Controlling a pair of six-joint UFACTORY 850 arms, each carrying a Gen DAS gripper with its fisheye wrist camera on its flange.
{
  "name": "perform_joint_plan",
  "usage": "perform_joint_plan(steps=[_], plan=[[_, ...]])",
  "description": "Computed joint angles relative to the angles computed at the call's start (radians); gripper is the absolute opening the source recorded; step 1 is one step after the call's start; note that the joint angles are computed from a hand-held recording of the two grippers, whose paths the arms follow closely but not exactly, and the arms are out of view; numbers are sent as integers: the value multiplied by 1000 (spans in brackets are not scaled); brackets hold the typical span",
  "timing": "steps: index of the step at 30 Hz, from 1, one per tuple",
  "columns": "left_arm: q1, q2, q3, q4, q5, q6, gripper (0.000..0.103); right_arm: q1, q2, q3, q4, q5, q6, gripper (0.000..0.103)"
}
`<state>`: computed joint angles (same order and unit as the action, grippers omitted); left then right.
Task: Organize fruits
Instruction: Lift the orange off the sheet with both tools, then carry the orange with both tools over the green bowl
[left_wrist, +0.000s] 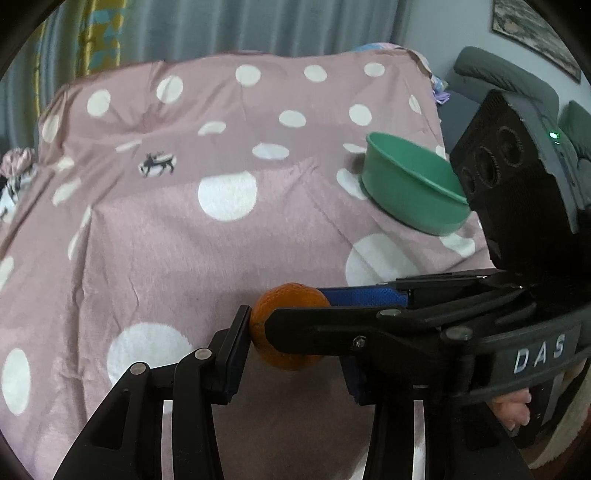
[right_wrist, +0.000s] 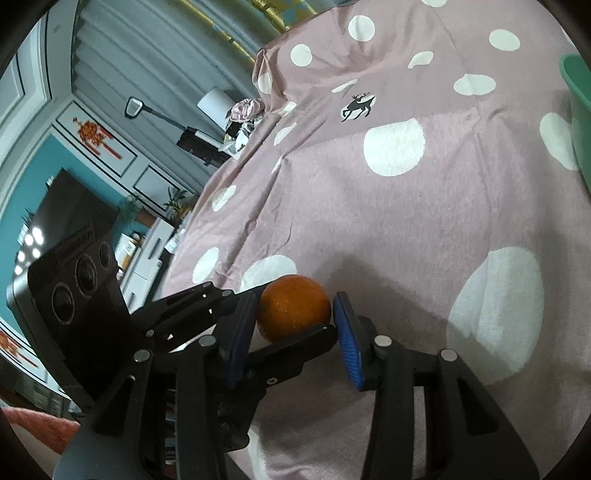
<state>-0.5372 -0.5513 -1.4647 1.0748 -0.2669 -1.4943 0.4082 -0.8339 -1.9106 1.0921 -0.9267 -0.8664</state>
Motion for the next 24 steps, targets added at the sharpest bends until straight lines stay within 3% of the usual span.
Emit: perform_joint_plan(steps=[2, 5, 16, 24], plan=[[-16, 4, 7, 174, -41, -142, 45, -7, -5, -4, 35, -24, -12, 43], [-17, 16, 20, 275, -32, -235, 45, -14, 3, 8, 76, -34, -40, 41], [-17, 14, 13, 281, -36, -263, 45, -22, 1, 8, 107, -50, -38, 40], [-14, -7, -25, 172, -24, -173, 45, -29, -6, -8, 87, -46, -11, 41]])
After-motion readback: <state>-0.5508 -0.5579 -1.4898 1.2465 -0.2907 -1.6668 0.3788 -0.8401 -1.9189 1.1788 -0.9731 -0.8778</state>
